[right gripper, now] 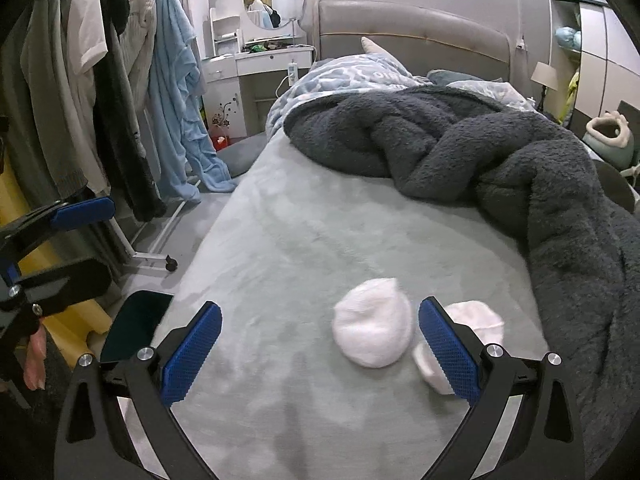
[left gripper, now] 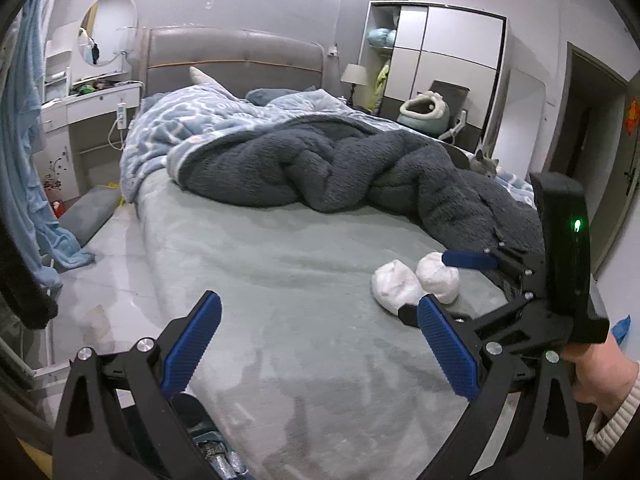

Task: Collect trash
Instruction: 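Move both tools back toward the white cloth balls on the bed, then grasp one white cloth ball with the right tool while the left tool grasps the other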

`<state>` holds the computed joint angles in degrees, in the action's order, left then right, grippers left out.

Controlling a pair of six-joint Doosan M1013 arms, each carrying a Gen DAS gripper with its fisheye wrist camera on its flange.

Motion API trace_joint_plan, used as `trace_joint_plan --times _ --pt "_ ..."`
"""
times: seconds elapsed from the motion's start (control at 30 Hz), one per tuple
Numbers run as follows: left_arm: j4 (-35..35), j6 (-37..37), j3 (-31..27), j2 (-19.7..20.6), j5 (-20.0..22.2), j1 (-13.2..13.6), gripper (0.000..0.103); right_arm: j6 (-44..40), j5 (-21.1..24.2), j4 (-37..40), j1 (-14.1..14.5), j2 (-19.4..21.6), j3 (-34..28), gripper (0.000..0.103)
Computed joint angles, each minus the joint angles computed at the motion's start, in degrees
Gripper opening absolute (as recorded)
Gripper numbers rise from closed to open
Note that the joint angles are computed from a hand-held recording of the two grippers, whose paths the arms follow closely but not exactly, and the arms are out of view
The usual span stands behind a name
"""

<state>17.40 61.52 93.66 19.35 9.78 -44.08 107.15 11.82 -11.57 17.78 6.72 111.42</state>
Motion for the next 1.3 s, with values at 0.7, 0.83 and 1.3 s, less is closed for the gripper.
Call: trace_joint_plan --times 0.7,0.83,1.3 --pt "-27.9 29.96 -7.75 6.78 4.63 -1.0 0.1 -24.21 -2.04 23.97 -9.38 -0.23 3.39 0.1" --pt "-31.56 32.97 -9.24 8.19 5.73 -1.17 0.099 -19.44 -1.07 19.7 -9.85 0.62 3.42 0.1" --pt "-44.66 43.66 -16.35 14.12 12.65 -1.15 0.098 -23.38 2.27 19.01 -9.16 2.96 2.62 0.099"
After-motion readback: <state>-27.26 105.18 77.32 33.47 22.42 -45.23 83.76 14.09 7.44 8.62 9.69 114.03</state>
